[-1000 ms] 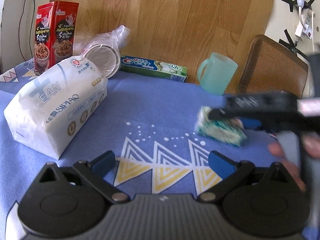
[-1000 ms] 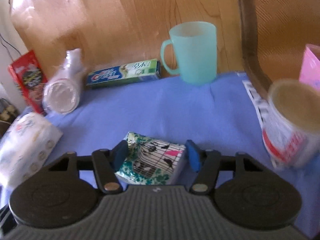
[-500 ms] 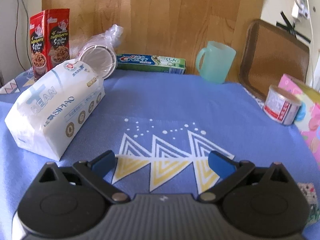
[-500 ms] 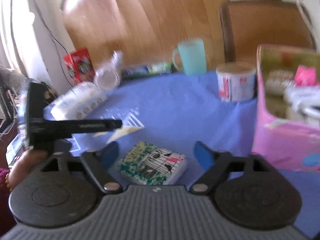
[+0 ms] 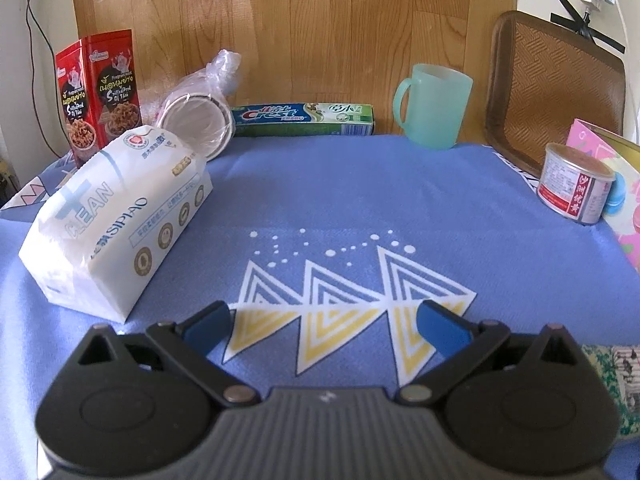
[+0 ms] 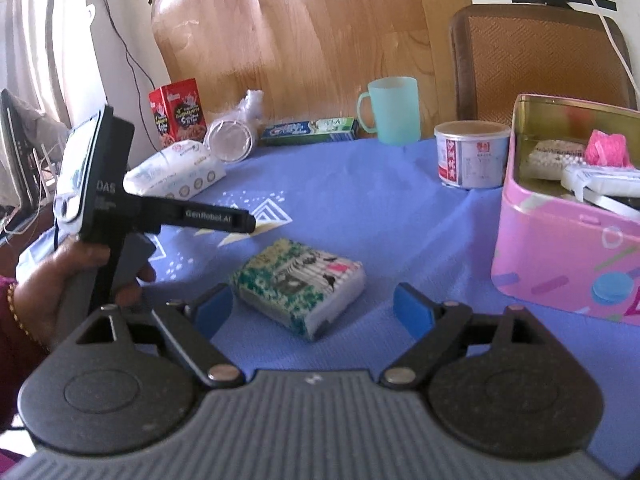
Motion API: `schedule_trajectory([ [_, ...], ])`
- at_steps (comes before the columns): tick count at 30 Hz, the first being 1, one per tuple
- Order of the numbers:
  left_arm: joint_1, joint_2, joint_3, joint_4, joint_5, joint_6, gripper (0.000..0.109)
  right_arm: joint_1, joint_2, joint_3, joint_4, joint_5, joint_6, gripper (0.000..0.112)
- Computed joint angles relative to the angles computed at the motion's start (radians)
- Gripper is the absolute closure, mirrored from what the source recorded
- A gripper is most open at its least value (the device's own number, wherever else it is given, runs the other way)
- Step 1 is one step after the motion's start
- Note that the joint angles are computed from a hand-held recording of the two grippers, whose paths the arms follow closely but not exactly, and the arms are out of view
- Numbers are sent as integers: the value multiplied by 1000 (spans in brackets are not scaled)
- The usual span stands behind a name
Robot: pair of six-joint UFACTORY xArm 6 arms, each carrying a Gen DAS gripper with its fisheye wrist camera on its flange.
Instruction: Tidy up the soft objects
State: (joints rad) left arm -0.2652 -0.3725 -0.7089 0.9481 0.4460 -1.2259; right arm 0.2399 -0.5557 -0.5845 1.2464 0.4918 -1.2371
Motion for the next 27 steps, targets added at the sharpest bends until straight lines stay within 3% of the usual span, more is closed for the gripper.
schedule_trajectory([
  [27, 2, -2, 3, 0, -5, 1, 6, 57, 19, 26, 23, -106, -71, 20],
])
